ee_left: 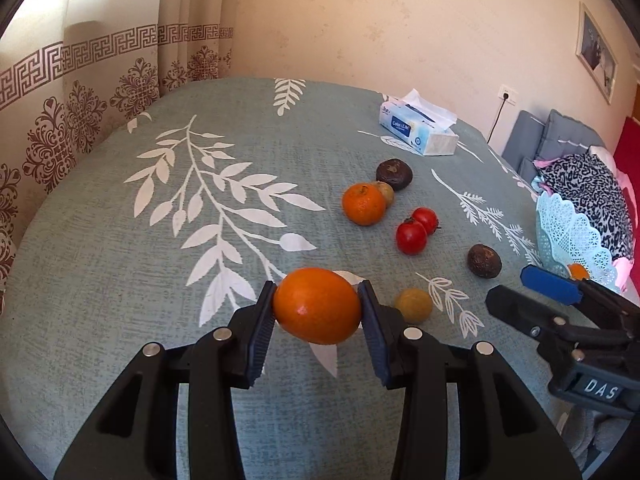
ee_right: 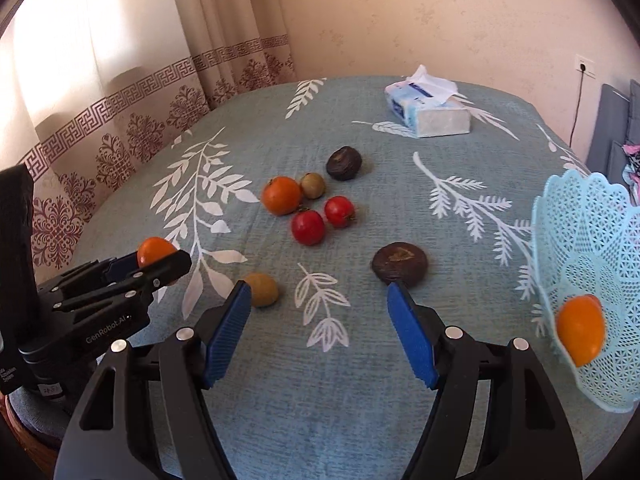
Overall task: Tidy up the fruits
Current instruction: 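Grasp a brown kiwi with the right gripper while the left gripper holds its orange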
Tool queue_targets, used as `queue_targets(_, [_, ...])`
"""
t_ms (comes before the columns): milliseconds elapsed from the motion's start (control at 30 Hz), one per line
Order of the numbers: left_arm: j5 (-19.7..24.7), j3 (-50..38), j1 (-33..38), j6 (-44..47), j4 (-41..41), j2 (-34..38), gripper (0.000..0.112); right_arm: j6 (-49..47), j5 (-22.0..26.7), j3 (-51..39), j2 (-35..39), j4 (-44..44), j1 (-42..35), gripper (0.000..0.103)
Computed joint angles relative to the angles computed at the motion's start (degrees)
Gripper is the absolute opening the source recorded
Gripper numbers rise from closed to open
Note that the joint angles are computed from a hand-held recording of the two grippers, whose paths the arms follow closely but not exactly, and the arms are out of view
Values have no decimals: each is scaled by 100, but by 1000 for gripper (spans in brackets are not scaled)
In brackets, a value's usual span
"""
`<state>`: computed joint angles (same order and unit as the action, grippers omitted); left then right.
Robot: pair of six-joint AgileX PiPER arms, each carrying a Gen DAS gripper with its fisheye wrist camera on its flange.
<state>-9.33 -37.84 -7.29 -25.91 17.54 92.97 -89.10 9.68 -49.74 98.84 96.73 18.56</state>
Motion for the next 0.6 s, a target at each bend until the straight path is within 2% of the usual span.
queue_targets(67, [-35, 35, 88, -59, 39, -22, 42, 942, -1, -247, 215, -994, 173, 59])
queue_targets(200, [-83, 84, 179, -111, 10, -36, 42, 2002, 16, -623, 580, -2100, 418, 38])
queue_targets(300, [-117, 108, 189, 253, -437, -28, 42, 2411, -41, -783, 741, -2509, 543, 33])
queue_targets(400, [-156, 129, 193, 480, -717, -16, 42, 3013, -19, -966, 900, -3114, 588, 33])
queue_targets(533, [-176, 129, 251, 289, -575, 22, 42, 3681, 17, -1154, 1083, -3771, 615, 30])
queue_targets(600, [-173, 116, 279, 118, -417, 37, 42, 3619, 23, -1177, 1109, -3701, 612, 29])
